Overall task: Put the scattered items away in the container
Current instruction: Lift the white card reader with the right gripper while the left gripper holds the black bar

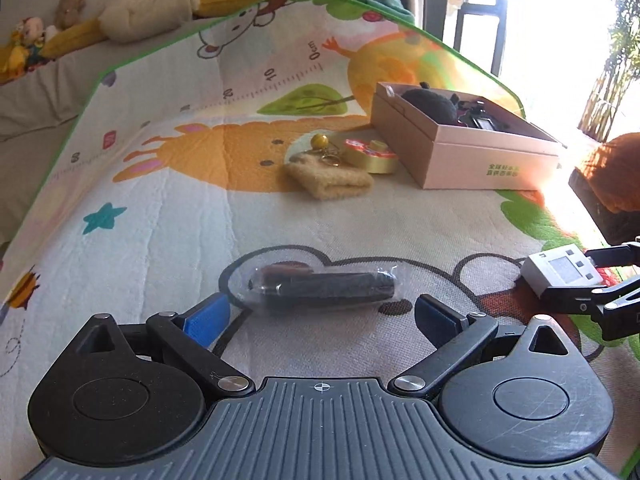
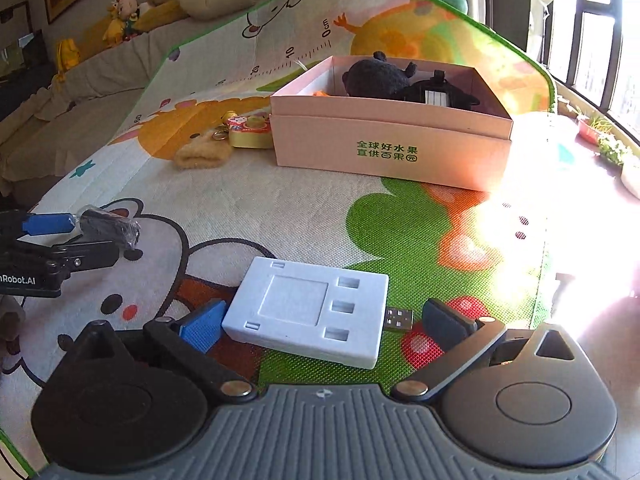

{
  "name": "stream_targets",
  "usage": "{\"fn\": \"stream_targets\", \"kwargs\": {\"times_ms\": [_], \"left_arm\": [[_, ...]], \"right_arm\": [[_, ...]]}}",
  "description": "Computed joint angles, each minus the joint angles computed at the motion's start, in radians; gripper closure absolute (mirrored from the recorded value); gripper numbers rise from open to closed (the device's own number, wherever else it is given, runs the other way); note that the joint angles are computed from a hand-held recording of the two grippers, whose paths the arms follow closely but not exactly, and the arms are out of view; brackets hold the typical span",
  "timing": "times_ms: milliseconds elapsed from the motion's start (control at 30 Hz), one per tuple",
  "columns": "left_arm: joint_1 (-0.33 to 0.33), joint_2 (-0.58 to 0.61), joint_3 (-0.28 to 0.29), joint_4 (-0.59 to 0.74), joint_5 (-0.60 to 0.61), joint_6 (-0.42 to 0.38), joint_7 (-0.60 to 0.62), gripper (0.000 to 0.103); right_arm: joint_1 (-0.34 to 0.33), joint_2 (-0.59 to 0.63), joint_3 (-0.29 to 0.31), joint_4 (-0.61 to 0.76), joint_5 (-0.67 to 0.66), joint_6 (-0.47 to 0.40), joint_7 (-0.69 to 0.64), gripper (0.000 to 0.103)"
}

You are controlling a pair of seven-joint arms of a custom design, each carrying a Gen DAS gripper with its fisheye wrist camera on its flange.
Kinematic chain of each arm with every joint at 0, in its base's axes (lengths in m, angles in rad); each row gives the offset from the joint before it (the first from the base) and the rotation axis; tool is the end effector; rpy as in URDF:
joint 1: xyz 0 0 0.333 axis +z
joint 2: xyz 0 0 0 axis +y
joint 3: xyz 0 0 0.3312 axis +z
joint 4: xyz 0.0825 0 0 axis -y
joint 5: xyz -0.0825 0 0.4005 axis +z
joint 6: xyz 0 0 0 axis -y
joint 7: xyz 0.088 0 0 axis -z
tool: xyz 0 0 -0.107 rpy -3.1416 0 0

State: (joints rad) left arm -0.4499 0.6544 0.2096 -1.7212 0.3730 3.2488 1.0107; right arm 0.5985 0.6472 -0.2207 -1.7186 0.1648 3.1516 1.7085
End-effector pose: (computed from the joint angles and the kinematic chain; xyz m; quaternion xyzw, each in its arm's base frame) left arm 0.6993 -0.2381 0.3115 -0.5830 0.6926 -0.3398 0.2548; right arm 0.6842 0.2881 0.3160 -0.7045 0.5914 -0.2154 0.3278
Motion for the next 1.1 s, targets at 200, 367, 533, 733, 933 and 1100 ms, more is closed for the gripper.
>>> {"fn": "stream_targets", "kwargs": {"times_ms": [200,367,533,733,933,1100], "left_arm": [[0.053,-0.012,-0.076,0.002,-0.003,-0.022,-0.001,0.002],[0.050,0.059,-0.073,0.126,0.036,-0.095,0.017,0.002],[0.244,0.111,-0.321,0.199,0.051,-0.114,0.181,0.002],[0.069,0.066,-0.084,0.134,0.054,-0.068,0.079,0.001],[0.035,0.048,-0.050,0.104,0.068,-0.042,0.043,0.001],[-0.014,0.112,0.005,0.204,0.096,-0.099,0.025,0.001]], "right_arm": [[-0.035,-0.005,0.041,-0.010,0.024,0.026,-0.021,0.000],[0.005,-0.007,0.001,-0.024,0.036,0.035,-0.017,0.000],[0.020,-0.004,-0.014,-0.023,0.045,0.033,-0.021,0.000],[0.051,0.003,-0.050,-0.018,0.037,0.022,-0.009,0.000],[0.090,0.012,-0.097,-0.011,0.014,0.004,0.017,0.000],[0.104,0.014,-0.115,-0.011,-0.009,-0.002,0.039,0.000]]}}
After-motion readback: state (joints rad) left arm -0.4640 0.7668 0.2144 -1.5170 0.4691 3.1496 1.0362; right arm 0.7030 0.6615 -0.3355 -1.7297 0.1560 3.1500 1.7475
